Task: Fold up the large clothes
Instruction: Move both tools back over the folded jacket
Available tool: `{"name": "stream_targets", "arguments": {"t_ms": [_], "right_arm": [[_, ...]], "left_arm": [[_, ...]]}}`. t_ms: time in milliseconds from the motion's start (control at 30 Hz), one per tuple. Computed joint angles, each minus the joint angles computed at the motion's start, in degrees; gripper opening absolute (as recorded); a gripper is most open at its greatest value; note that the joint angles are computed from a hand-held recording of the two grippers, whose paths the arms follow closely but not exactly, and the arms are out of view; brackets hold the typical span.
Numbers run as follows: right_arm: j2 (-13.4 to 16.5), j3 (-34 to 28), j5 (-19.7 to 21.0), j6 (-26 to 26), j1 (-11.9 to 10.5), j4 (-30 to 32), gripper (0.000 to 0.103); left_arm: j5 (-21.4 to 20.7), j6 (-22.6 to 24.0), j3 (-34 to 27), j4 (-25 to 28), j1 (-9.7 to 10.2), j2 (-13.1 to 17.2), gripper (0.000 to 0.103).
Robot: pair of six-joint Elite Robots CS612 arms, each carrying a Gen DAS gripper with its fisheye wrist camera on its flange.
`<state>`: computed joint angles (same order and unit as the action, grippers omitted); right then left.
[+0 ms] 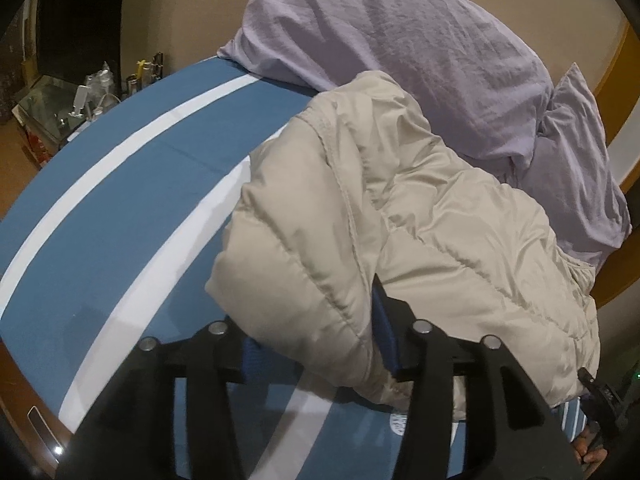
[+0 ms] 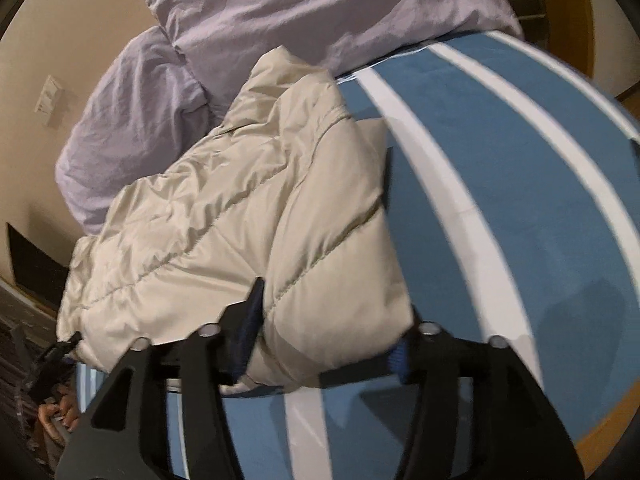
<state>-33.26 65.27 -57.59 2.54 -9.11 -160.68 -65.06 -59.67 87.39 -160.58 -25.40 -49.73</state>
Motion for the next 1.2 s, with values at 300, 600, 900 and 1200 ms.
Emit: {"name": "stream_targets", "arguments": {"t_ms": [300, 600, 900, 1200], "right_arm": [[-1.6, 1.6, -10.9, -2.2, 1.6, -8.5, 0.073], [-1.8, 0.9, -10.6, -9.6, 4.4, -8.3, 0.077], [-1.3, 0.1, -9.9, -16.3, 7.4, -5.0, 0.080], [-1.0, 0.4, -11.0, -16.7, 8.3, -6.4, 0.081]], "left_arm": [[3.6, -0.3, -0.8, 4.2, -0.60, 0.0, 0.087], [2.5, -1.6, -1.6, 3.9, -0.13, 0.8, 0.094], [0.3, -2.9, -2.1, 1.8, 0.46, 1.6, 0.094], [-0.4, -3.2, -3.0, 0.9, 0.64, 2.4, 0.094]]}}
